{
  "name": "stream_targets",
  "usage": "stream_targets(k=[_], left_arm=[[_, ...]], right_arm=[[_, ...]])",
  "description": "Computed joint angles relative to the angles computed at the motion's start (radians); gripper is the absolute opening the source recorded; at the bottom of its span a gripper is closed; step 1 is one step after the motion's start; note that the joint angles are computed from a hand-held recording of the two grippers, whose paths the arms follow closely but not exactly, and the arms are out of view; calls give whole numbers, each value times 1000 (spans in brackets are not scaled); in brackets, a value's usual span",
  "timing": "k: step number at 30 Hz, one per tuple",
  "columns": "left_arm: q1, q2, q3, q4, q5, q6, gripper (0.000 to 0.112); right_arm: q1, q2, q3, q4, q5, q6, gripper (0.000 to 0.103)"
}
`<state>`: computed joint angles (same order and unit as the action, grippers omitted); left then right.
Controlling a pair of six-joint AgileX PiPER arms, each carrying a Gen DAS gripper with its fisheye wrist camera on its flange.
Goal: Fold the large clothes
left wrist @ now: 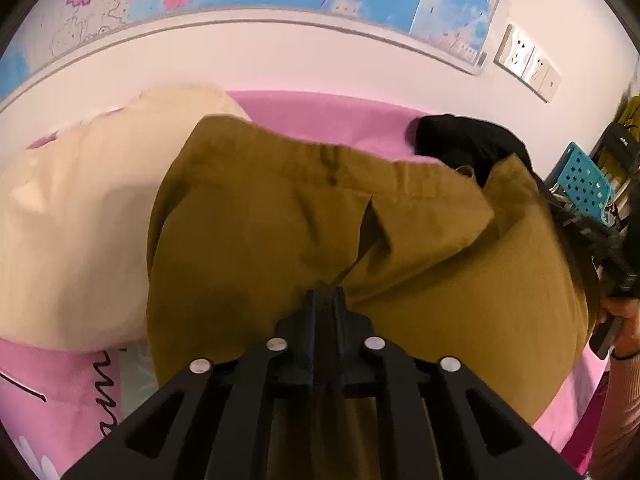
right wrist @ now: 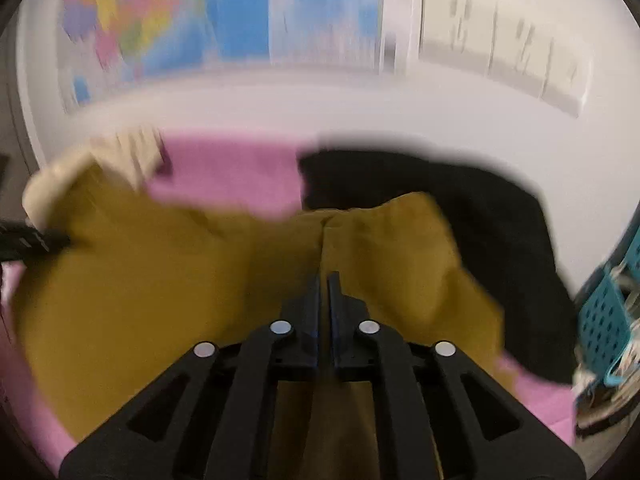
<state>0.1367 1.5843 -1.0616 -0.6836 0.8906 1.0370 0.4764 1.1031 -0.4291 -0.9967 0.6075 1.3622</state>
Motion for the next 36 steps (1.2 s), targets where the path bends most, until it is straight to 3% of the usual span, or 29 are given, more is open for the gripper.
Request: stream_targets(k=[2,3,4,6,8,13,15,19,20,23,24,27,29,30,32,34,35,36], left_arm=[[14,-7,9,-14,11,24,12],[15,-17,14,-17,13,24,18],[15,-26,20,-24,16,39,33],[4,-76,59,-37,-22,75,47],[-26,-129,105,-41,-94,104,51],[-76,-173,136,-50,-147,110,61],[-95,-187,151,-47,-171,111,61],[-118,-181,151,-38,-182,86,61],[-127,-178,150,-32,-189,76,61],[-138,-170,148,-16,-201,61,61],[-146,-164,146,-2,-210,48,61],[-165,-132,128,29,-213,18,70],[-174,-112,115,45,-207,-1,71],[-182,-97,105,52,-206,-5,71],[-199,-88,99,76,-222,-29,71],[-221,-79,76,108,-224,-56,71],[-230,-77,64,118,-226,-65,70],[-241,-72,49,116,-220,-54,63]], right_arm=[[-61,26,33,4,-58,22,8],[-61,13,46,-11,-70,45,8],[-44,-12,52,-10,-55,56,9],[2,-69,52,25,-3,46,18],[55,-138,60,32,58,68,32],[109,-295,53,104,93,23,55],[150,-289,36,100,95,35,55],[94,-193,-14,127,-38,-14,60],[87,-169,-25,135,-52,-26,64],[-41,-42,-56,289,-216,-223,83],[-63,-2,-65,332,-243,-272,83],[-71,152,-102,290,-265,-247,76],[-65,189,-109,239,-265,-202,51],[-49,192,-113,191,-244,-159,45],[-28,171,-113,143,-201,-120,17],[-49,127,-94,162,-236,-151,12],[-31,105,-94,140,-212,-133,11],[-15,92,-91,109,-195,-98,11]])
